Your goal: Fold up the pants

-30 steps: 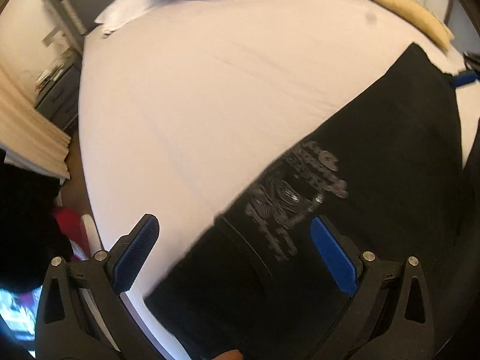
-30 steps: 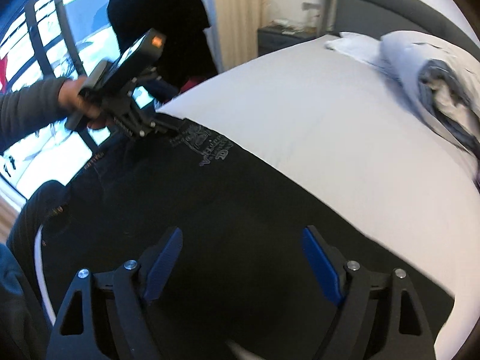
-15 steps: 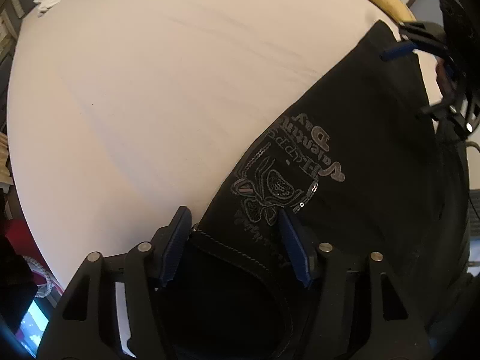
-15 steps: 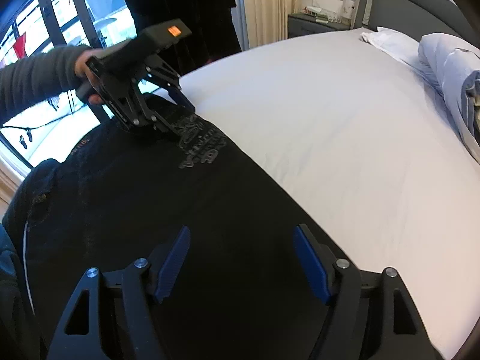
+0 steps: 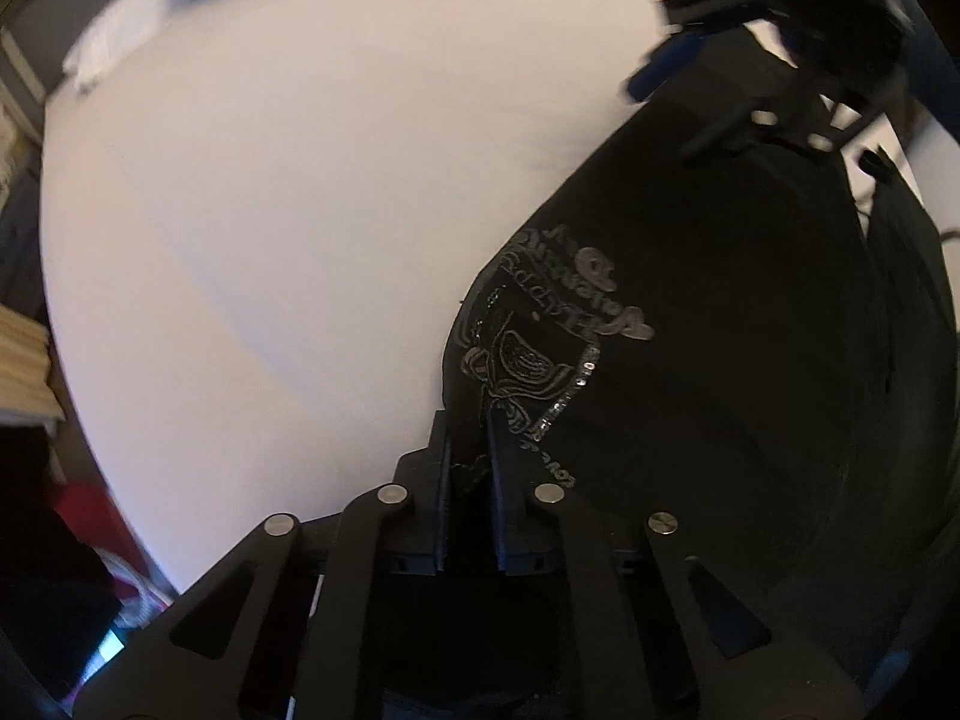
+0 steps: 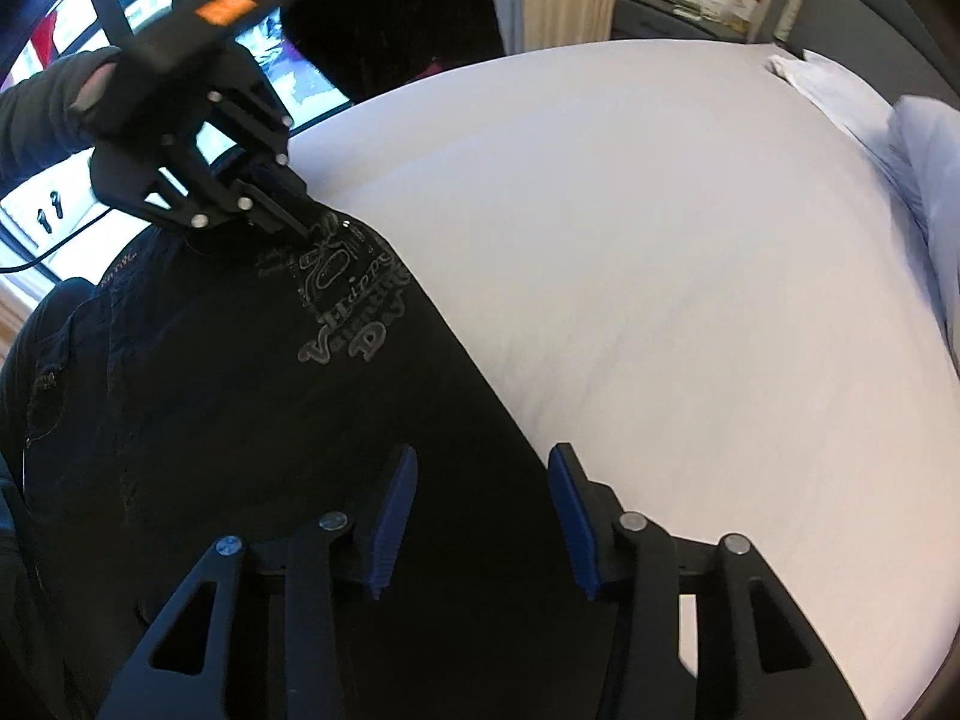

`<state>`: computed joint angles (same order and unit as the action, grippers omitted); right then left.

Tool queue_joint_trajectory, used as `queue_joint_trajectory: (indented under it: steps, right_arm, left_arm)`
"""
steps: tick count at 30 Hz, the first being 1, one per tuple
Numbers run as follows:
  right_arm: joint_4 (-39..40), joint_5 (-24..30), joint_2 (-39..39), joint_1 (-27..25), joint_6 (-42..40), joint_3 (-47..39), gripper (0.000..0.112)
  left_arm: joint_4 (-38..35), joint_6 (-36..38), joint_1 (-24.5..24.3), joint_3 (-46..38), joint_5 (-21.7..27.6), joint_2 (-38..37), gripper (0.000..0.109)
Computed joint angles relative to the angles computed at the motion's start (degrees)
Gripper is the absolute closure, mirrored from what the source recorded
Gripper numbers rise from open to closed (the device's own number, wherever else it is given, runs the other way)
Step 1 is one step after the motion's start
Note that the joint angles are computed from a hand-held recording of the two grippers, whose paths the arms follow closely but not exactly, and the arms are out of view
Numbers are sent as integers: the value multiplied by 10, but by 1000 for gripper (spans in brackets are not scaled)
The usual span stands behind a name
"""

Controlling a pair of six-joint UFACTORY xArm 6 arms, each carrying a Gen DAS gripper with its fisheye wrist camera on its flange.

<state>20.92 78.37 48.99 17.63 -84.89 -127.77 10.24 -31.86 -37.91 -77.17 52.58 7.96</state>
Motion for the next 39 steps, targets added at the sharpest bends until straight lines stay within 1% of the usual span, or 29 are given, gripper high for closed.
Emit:
queue_joint_trajectory:
  steps: [3, 5, 6, 9, 10, 11, 12, 13, 14, 16, 17, 18, 19, 21, 22, 23, 24, 25, 26, 28, 30, 33, 35, 39]
  right_arm:
    - [-27, -5, 1, 16, -2, 0, 65]
    - [-46, -15, -1, 26, -3, 9, 65]
    - [-52, -19, -1, 30, -1, 11, 65]
    - [-61, -3, 15, 34, 9, -17, 65]
    - [-67, -1, 20, 35, 13, -24, 68]
    - [-76, 5, 26, 36, 18, -33, 76]
    - [-85, 7, 28, 38, 23, -37, 80]
    - [-95, 10, 30, 38, 27, -41, 89]
    - [-101, 7, 25, 38, 25, -33, 97]
    - [-106, 11, 19, 36, 26, -30, 103]
    - [-105, 18, 20, 32, 31, -36, 105]
    - [-102, 22, 20, 29, 37, -40, 105]
    - [-100, 28, 25, 30, 46, -55, 105]
    - [-95, 20, 12, 27, 62, -41, 106]
    - [-93, 8, -4, 25, 67, -16, 107]
    - [-88, -19, -34, 22, 72, 32, 108]
    - [-83, -34, -52, 20, 82, 61, 108]
    - [-70, -50, -73, 14, 98, 95, 108]
    - [-59, -50, -80, 9, 122, 104, 108]
    - [-36, -60, -107, -3, 161, 145, 108]
    - [-5, -40, -105, -19, 236, 141, 108]
    - [56, -33, -126, -47, 297, 174, 108]
    - [89, -29, -138, -62, 316, 193, 108]
    - [123, -11, -164, -89, 344, 225, 108]
  left_arm:
    - [46, -15, -16, 5, -3, -6, 101]
    - [74, -25, -21, 23, -12, -21, 101]
    - [89, -37, -32, 27, -14, -22, 101]
    - [106, -36, -37, 34, -21, -25, 101]
    - [106, -37, -37, 38, -25, -27, 101]
    - [107, -41, -37, 36, -30, -21, 101]
    - [106, -42, -34, 40, -35, -21, 101]
    - [106, -42, -32, 45, -42, -22, 101]
    - [106, -46, -36, 62, -40, -41, 101]
    - [103, -40, -34, 52, -34, -37, 101]
    - [97, -26, -26, 49, -20, -50, 101]
    - [97, -28, -27, 49, -18, -52, 101]
    - [96, -29, -27, 25, -13, -34, 101]
    - [98, -35, -25, 10, -10, -23, 101]
    - [99, -38, -25, 4, -9, -18, 101]
    - [105, -54, -36, 16, -6, -31, 101]
    - [114, -72, -50, 28, 0, -45, 101]
    - [115, -72, -48, 29, -1, -46, 101]
    - [121, -86, -62, 26, 9, -49, 101]
    - [127, -94, -69, 19, 16, -47, 101]
    - [131, -102, -78, 15, 22, -47, 101]
    - [143, -118, -95, 0, 36, -39, 101]
    - [148, -126, -104, -15, 49, -33, 101]
    - [163, -143, -122, -39, 71, -20, 101]
